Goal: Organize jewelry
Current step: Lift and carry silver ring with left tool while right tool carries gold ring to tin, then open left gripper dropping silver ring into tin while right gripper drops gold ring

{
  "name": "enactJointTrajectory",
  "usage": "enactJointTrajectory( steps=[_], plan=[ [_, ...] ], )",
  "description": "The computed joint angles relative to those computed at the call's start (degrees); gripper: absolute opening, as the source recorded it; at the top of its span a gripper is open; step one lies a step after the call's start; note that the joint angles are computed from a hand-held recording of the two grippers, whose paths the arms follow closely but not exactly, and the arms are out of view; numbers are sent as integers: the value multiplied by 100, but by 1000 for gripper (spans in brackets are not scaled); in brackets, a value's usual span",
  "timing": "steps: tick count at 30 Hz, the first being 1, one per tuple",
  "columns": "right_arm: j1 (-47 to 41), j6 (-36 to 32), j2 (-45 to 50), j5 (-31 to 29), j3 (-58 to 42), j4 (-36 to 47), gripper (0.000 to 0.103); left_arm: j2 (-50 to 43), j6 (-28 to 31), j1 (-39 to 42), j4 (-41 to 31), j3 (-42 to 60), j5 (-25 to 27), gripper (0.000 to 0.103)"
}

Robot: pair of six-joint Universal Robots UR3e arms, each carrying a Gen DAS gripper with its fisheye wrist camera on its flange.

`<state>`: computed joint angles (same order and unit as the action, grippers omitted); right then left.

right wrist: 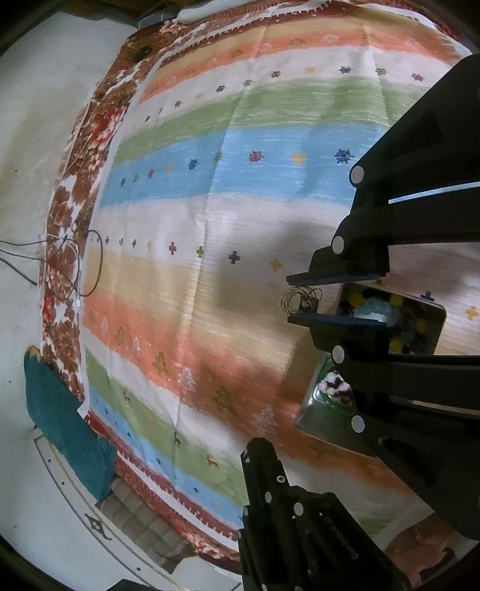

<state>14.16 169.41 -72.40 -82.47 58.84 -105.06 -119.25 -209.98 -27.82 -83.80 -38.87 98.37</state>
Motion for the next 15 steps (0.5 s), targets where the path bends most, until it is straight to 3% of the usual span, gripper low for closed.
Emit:
enactJointTrajectory(
  steps=[15],
  plan=[
    [-25,-136,-853,205,1051,-196,16,570,-109,-468,408,-762,262,8]
  ],
)
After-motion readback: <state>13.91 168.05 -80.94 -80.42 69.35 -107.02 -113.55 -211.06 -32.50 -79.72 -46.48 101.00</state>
